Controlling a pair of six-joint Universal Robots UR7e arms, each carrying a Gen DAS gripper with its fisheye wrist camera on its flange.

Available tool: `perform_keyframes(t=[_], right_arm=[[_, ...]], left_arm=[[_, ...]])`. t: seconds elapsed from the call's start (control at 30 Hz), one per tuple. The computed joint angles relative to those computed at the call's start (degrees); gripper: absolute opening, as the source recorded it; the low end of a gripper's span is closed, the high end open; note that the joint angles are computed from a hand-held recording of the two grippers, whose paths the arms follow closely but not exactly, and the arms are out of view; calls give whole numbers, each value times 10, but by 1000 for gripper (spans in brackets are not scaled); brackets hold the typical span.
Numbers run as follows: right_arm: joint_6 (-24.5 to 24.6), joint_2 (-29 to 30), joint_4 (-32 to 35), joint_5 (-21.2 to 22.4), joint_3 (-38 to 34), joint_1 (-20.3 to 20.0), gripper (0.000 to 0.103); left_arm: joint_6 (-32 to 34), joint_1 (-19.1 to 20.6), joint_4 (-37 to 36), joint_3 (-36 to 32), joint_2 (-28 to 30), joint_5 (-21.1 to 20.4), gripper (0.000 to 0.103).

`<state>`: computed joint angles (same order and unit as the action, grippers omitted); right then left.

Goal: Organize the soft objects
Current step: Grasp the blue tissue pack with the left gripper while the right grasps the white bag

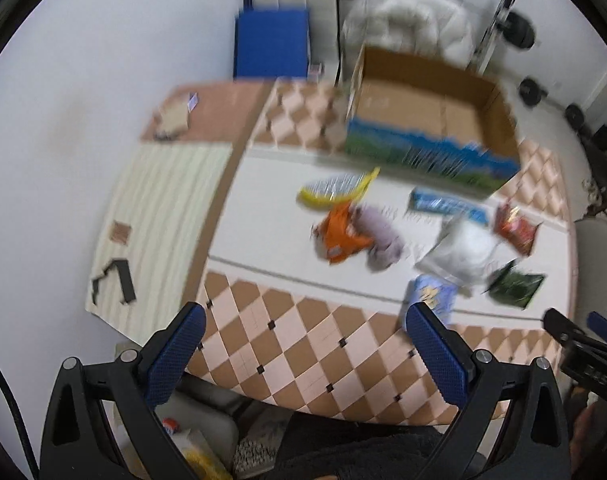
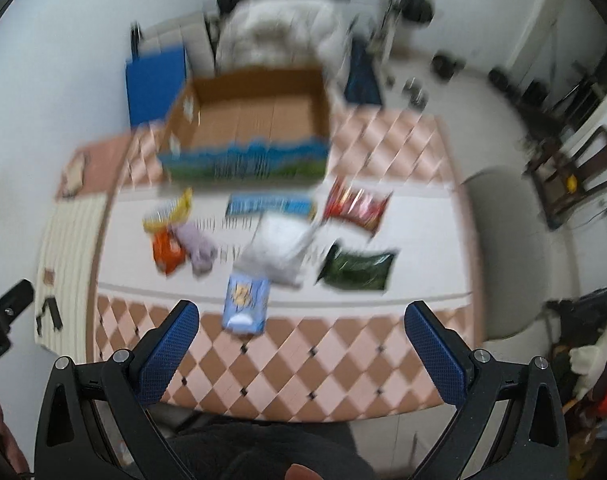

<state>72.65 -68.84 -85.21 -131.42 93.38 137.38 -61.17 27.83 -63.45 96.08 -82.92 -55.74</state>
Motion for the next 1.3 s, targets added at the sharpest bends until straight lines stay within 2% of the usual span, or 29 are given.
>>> perform_keyframes(t=[0.07,0.17,0.33,0.53,0.63,0.73,0.8,0.87,0.97,1.07,1.17,1.3], right_arm=[[-40,7,-78,28,52,-44,103],[-58,22,-155,42,98,-96,103],[-61,46,-253,25,130,-182,103],[-101,102,-250,44,86,-260,103],[-134,125,-254,88,77,-301,100],[-172,120,-269,107,91,-314,87],[-173,111,-230,95,92,-310,83],[-173,93,-203,85,109,-309,82],[-177,57,-178,100,142,-316,82],[-184,23,-180,114,178,-323,83],[-195,-9,-195,125,210,-336,83],[-221,-31,-213,138,235,-353,84]], left_arm=[[26,35,-31,22,4,-14,102],[64,70,-66,42,19,-23,102],[128,107,-124,72,59,-20,102],[181,138,-180,87,109,-50,102],[196,140,-196,89,124,-68,102],[215,137,-211,92,134,-91,102],[227,135,-226,96,141,-110,102],[239,134,-239,100,151,-138,102],[262,132,-262,107,173,-172,102],[296,129,-276,115,199,-198,102],[339,115,-281,123,226,-203,102],[374,102,-265,131,259,-182,102]])
